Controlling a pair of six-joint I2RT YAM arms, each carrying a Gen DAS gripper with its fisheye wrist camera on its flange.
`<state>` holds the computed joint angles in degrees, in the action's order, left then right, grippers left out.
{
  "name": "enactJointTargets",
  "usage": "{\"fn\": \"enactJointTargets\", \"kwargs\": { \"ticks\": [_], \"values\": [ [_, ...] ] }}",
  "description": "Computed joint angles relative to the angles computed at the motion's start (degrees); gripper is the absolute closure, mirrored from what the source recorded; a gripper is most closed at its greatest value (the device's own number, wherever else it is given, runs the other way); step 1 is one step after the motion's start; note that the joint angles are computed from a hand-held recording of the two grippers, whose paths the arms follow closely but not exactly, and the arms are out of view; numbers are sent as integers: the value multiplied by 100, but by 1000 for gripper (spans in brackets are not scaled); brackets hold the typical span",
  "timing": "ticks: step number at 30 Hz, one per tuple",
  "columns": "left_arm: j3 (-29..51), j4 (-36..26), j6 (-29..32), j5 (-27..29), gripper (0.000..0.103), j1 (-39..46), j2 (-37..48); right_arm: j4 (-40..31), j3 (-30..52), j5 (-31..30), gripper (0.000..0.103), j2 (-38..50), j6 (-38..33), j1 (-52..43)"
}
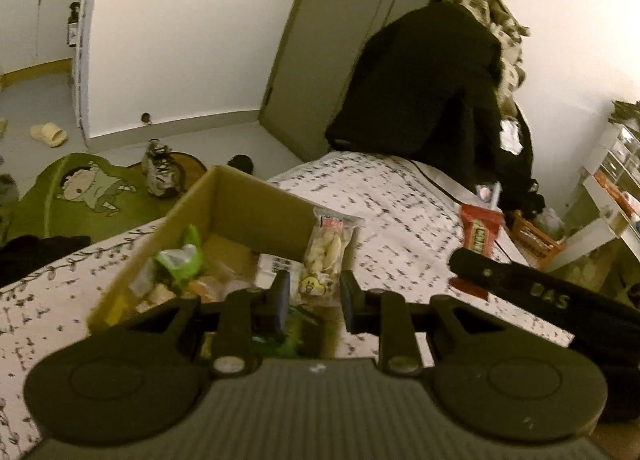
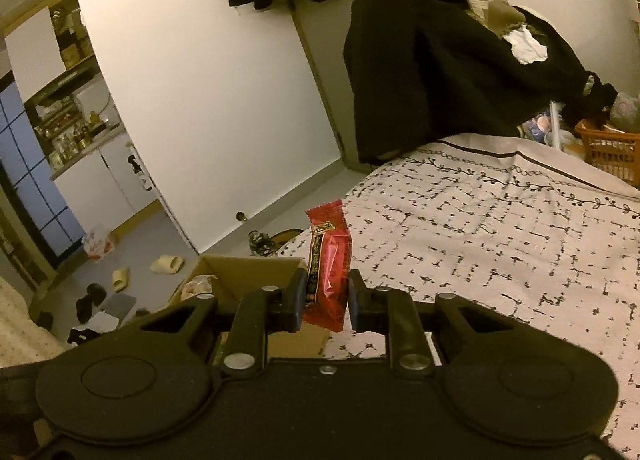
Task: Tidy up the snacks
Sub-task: 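Carry the red bar with the right tool while the left tool carries the small clear bag to the box, then open both tools over the box to drop the red bar and small clear bag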
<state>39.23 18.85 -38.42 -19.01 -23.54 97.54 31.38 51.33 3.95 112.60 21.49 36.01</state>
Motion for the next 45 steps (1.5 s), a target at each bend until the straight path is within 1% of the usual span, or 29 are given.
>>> {"fn": "enactJointTargets", "kwargs": {
  "ticks": [7, 11, 21, 25, 29, 30, 32, 34, 36, 37, 38, 40, 41, 43, 45],
  "values": [
    [-316, 203, 414, 274, 79, 577, -101, -22, 218, 27, 82, 202, -15, 221],
    [-365, 251, 672, 455, 79, 859, -55, -2, 339, -2, 82, 348, 32, 343],
    [-179, 418, 871, 740, 78, 1222, 486, -38, 610, -27, 82, 641, -28, 646],
    [-173, 642, 999, 986, 78, 1392, 663, -79, 725, -29, 82, 750, -38, 706],
    [-112, 585, 955, 760, 78, 1410, 780, -60, 899, -67, 82, 910, -62, 673],
    [-170, 670, 917, 719, 78, 1403, 771, -41, 932, -59, 82, 947, -64, 669],
    [-298, 906, 906, 809, 77, 1423, 776, 6, 1000, -80, 82, 1024, -77, 644],
    [-314, 892, 875, 730, 75, 1382, 789, 24, 1089, -128, 82, 1121, -72, 641],
    [-412, 919, 772, 602, 73, 1329, 697, -29, 1196, -401, 82, 1225, 112, 578],
    [-467, 885, 712, 503, 73, 1277, 615, -7, 1228, -613, 82, 1276, 220, 532],
    [-528, 844, 676, 342, 73, 1187, 525, -14, 1269, -674, 82, 1330, 265, 528],
    [-635, 783, 620, -5, 70, 993, 371, -35, 1312, -671, 82, 1373, 286, 552],
    [-662, 728, 526, -125, 67, 916, 310, 40, 1300, -697, 82, 1394, 258, 565],
    [-722, 696, 369, -172, 65, 833, 218, 126, 1278, -716, 80, 1399, 203, 597],
    [-679, 527, 284, -182, 62, 784, 166, 139, 1272, -734, 77, 1413, 173, 621]
  ]
}}
